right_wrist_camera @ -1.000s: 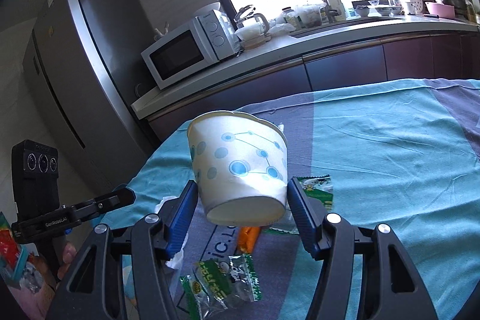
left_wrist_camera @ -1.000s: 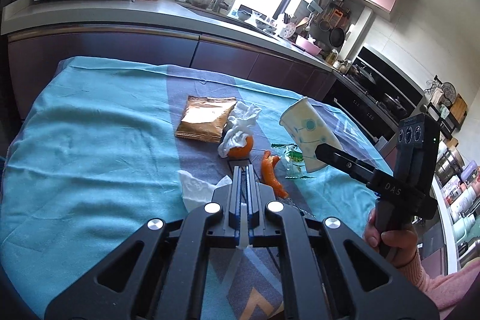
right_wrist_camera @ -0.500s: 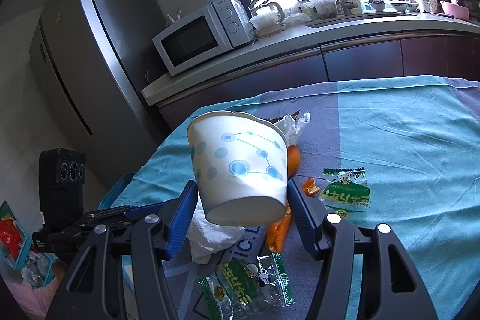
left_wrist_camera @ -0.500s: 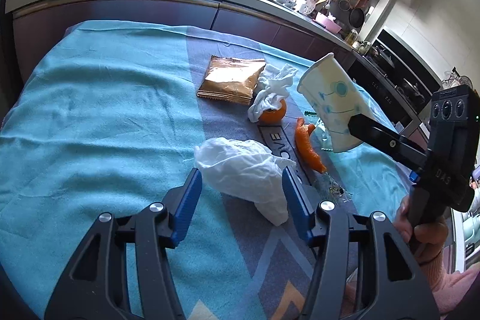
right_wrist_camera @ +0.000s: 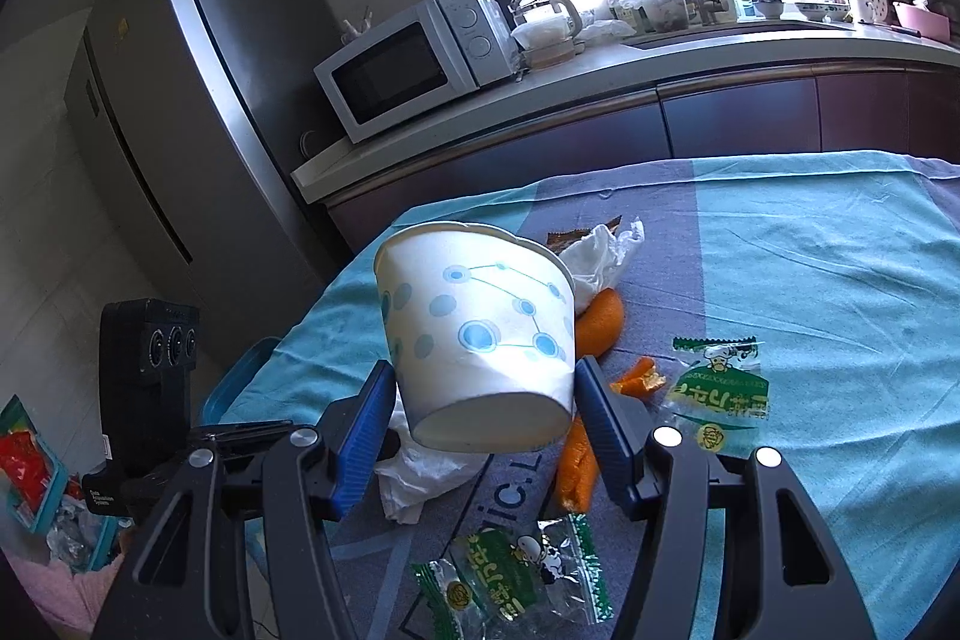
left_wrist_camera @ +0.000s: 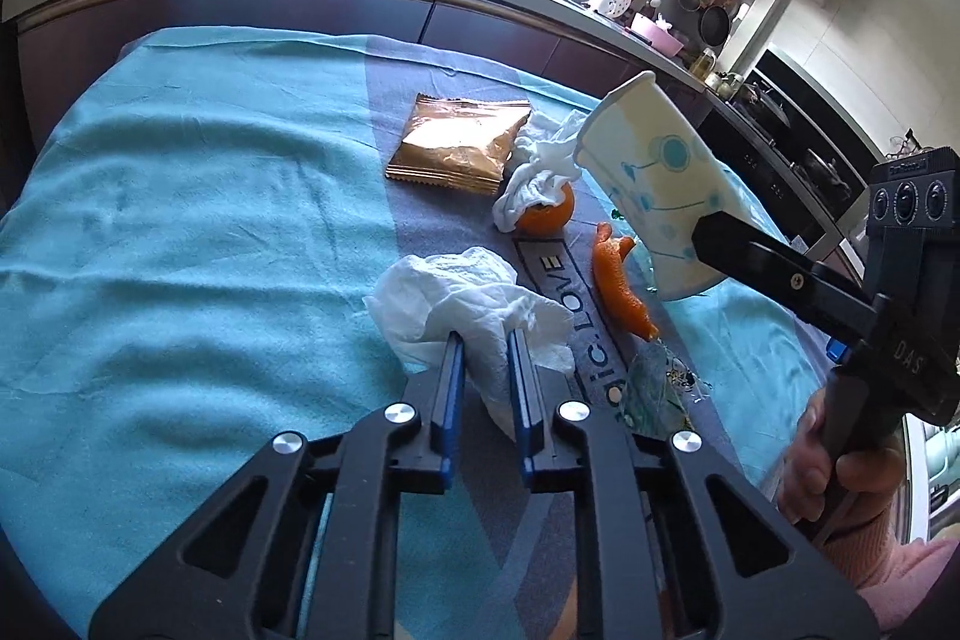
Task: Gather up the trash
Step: 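Grasp the crumpled white tissue with the left tool while the right tool grasps the blue-dotted paper cup, then carry the tissue and blue-dotted cup over the teal bin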
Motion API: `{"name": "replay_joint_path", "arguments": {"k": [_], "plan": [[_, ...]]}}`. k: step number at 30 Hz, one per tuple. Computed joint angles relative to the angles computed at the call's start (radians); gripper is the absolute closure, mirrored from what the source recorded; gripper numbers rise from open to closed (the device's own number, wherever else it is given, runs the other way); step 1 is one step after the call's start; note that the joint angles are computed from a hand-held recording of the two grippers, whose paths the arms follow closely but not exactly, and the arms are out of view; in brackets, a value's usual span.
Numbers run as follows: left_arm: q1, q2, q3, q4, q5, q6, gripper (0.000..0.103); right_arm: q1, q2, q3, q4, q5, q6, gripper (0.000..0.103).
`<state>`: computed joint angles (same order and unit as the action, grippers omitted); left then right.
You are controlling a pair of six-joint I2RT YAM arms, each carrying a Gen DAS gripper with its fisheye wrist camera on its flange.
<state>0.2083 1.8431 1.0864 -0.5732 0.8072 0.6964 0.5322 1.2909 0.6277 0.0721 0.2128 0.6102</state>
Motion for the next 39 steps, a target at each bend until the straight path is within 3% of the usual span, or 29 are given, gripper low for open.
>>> {"name": "replay_joint_path", "arguments": {"k": [20, 39], "plan": [[0.367, 0.038, 0.207, -0.183, 0.088, 0.146, 0.088, 0.133, 0.34, 0.32, 0.037, -0.1, -0.096, 0.044], [0.599, 0.327, 0.63, -0.145, 0.031, -0.038, 0.088, 0.211, 0.823, 1.021, -0.211, -0.258, -0.25, 0.044]]}}
